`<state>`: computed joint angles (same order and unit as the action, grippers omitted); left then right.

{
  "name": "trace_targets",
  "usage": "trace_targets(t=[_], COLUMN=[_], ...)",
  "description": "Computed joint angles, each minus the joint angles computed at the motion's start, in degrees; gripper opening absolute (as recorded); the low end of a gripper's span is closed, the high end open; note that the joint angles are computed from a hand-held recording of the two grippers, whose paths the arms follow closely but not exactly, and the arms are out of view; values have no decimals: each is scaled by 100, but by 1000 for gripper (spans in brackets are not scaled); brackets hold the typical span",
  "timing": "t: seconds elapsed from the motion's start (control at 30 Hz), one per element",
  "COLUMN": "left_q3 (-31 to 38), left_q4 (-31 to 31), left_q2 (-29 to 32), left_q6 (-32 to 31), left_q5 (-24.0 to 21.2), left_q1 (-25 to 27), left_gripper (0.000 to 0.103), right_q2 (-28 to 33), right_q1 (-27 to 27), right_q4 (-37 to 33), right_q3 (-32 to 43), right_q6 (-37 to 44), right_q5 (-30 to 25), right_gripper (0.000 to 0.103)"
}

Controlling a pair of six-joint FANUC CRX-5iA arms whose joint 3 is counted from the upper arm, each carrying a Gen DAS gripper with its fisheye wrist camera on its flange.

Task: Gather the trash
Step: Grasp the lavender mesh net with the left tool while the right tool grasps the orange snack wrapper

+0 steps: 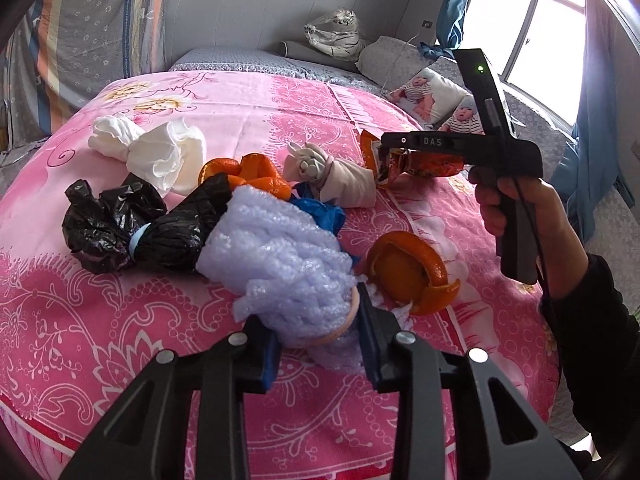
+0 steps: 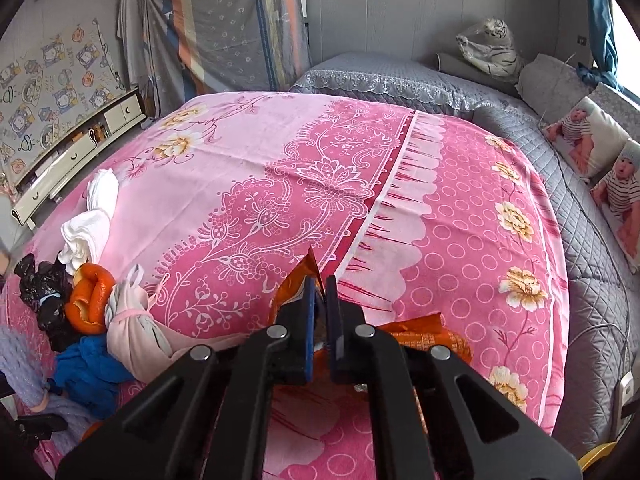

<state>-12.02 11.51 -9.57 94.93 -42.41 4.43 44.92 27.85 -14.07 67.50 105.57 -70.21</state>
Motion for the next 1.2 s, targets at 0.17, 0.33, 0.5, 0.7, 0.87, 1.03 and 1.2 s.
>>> trace_targets(t=[0.17,0.33,0.5,0.7,0.87,1.03,1.2], left_q3=[-239,-525,-525,-461,-425,-440,-453], left_q4=[30,43,-442,-777,-937,-995,-1026], left_q2=[-309,-711,-1085,-1247,-1276,-1345,-1386], left_q6=[52,239,709,1045,1248,1339,1411], left_q5=[102,279,368,382,388,406,416], left_q1=[43,158,130,84,-10,0,6], left_gripper=[30,30,30,30,30,30,30], right_q2=[-132,-334,-686,-1137,-1359,-1476,-1581], right_q1=[-90,-216,-325,-374,-373,-383,-400], right_q4=[-199,-529,-869,-1150,-1222,-1248,-1260], right_q3=[-68,-198,-504,-962,-1192,-1316,-1449], right_q6=[-52,-30,97,337,463,478,485], right_q5=[-28,-68,64,291,408,475,540], right_gripper=[2,2,2,2,2,2,2])
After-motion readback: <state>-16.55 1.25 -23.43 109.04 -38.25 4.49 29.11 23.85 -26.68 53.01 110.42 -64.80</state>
